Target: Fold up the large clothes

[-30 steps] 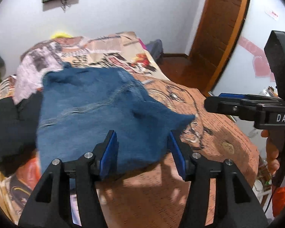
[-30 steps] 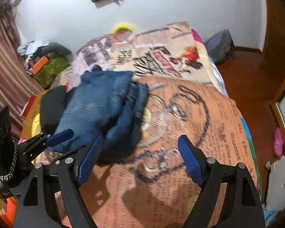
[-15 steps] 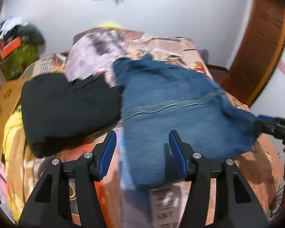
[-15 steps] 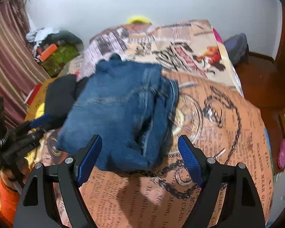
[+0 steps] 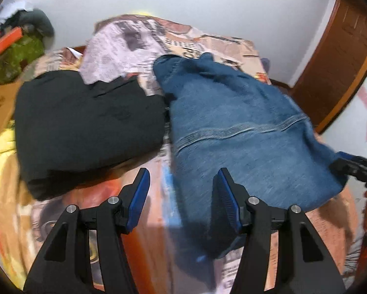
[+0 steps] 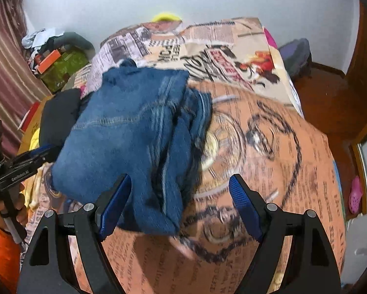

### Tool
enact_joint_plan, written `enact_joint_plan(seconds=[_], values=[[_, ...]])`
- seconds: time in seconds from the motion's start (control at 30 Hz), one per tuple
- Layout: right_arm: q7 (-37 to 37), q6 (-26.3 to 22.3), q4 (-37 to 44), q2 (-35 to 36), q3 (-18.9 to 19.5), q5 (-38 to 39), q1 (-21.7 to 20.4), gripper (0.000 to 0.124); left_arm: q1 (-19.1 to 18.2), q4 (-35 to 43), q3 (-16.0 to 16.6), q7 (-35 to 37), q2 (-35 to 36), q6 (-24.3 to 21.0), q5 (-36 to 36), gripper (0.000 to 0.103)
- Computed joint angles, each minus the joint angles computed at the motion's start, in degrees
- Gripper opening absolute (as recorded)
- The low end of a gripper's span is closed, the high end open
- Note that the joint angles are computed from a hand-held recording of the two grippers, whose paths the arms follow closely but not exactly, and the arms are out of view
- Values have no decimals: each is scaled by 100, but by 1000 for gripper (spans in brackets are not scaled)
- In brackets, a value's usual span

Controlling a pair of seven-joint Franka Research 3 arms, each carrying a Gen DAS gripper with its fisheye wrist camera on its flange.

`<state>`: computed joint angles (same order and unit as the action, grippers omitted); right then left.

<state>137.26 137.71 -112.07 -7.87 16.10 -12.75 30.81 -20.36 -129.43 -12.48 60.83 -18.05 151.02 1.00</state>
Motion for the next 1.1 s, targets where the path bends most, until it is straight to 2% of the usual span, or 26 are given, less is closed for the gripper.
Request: enact_joint_plan(seconds=[0.03, 0.1, 0.23, 0.37, 0.57, 0.63, 0.77, 0.93, 1.03, 1.1], values=[[-29, 83, 34, 55, -18, 33, -4, 79, -199, 70, 216, 334, 118, 67, -427, 56], [-125, 252, 126, 187, -70, 177, 1, 79, -385, 213, 436, 808, 309, 53, -1064, 56], [-370, 416, 386, 529, -199, 486, 25, 79, -404, 582, 554, 1536, 714, -142, -2130, 58], [-686, 246, 635, 811, -338, 833, 51, 79, -229, 864, 498, 1964, 1008, -387, -2917, 68], [-1523, -60, 873, 1103, -482, 1763, 14, 79, 125, 1133, 448, 2763, 1404, -936, -4672, 71], [-1762, -99, 947, 1191, -502, 2043, -3, 79, 263, 1201, 342, 2849, 1518, -1004, -4918, 75], [-1999, -24, 1036, 1300, -538, 2322, -13, 79, 444, 1312, 127, 2894, 1679, -951, -4955, 84], [-2427, 77, 1173, 1504, -558, 2968, -102, 80, 546, 1428, -14, 2762, 1804, -837, -4885, 86], [-2756, 120, 1211, 1599, -534, 3621, -199, 80, 552, 1326, -67, 2563, 1745, -642, -4942, 86], [-2775, 163, 1178, 1590, -538, 3799, -206, 80, 526, 1252, -88, 2542, 1682, -543, -5012, 81]])
